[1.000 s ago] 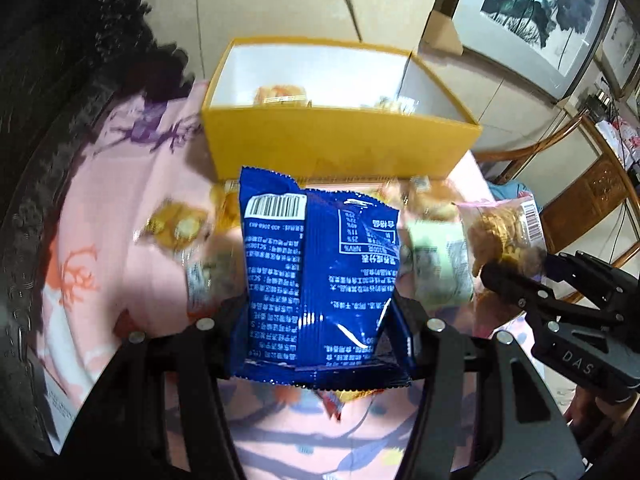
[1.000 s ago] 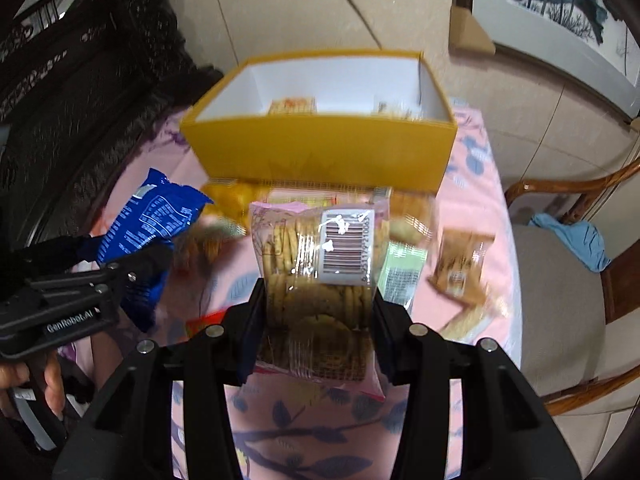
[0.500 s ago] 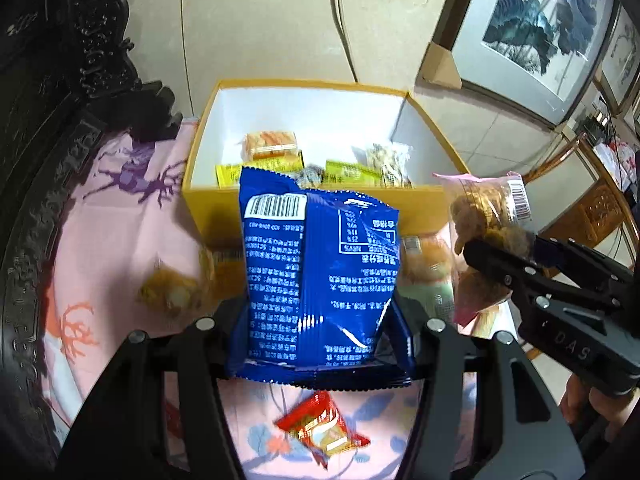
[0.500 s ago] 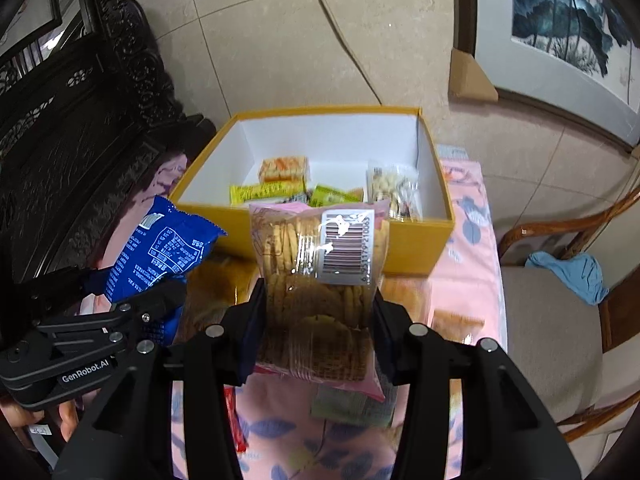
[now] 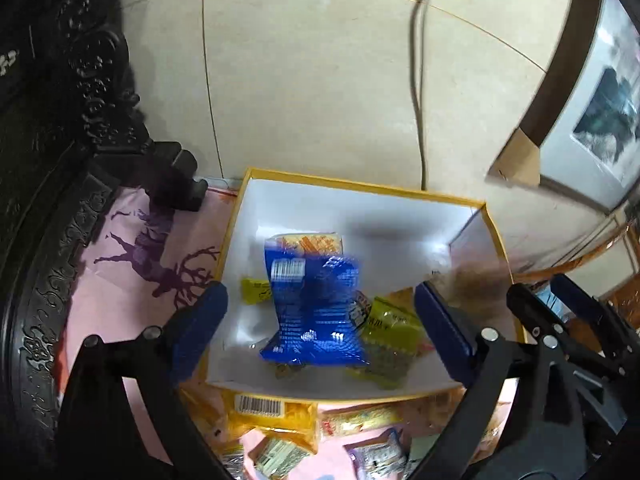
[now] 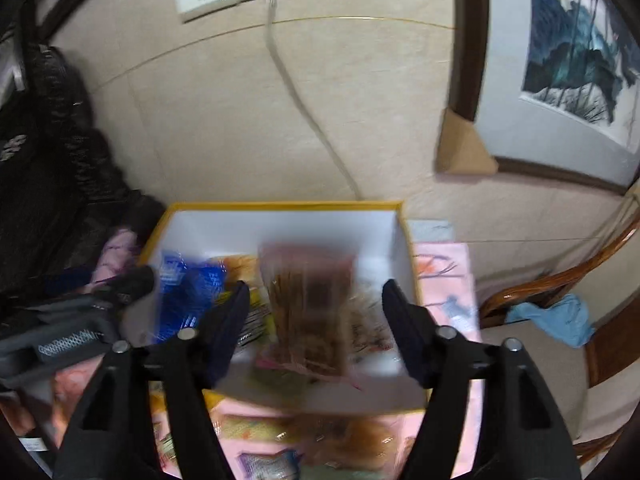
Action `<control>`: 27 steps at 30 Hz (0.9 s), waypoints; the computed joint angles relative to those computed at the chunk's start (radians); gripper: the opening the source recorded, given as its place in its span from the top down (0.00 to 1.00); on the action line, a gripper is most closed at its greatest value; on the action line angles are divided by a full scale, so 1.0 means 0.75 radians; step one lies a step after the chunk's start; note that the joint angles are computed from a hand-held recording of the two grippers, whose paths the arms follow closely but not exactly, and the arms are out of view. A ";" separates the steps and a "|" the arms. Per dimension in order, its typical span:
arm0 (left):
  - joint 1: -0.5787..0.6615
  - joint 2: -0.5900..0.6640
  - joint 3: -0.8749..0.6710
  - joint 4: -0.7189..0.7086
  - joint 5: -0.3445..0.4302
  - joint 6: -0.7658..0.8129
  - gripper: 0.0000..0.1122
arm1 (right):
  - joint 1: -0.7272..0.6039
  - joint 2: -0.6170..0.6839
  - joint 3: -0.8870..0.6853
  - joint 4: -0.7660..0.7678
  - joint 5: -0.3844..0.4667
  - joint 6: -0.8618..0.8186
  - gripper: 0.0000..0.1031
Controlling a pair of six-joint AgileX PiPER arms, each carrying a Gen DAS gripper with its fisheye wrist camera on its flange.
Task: Organize snacks
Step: 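Carry the cookie pack and blue bag over the yellow box and open both tools, then grasp the red round-biscuit pack with the left tool while the right tool grasps the pale green bag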
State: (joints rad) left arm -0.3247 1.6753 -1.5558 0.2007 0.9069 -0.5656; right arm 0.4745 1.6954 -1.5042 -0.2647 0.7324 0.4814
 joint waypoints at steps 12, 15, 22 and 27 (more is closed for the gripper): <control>-0.183 -0.432 0.557 0.114 -0.077 -0.036 0.14 | -0.036 -0.414 0.546 0.240 -0.061 -0.321 0.32; -0.313 -0.579 0.805 0.199 -0.085 -0.214 0.14 | -0.020 -0.517 0.800 0.256 -0.065 -0.272 0.32; -0.635 -0.842 1.292 0.218 -0.066 -0.667 0.14 | 0.091 -0.600 1.227 0.221 -0.246 0.062 0.32; -0.690 -0.899 1.362 0.187 -0.030 -0.712 0.14 | 0.116 -0.500 1.248 0.243 -0.335 0.114 0.32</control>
State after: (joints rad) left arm -0.8419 1.0012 -0.5346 0.3413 0.8844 -1.0994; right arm 0.5614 1.3204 -0.5684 -0.0827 0.4815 0.5671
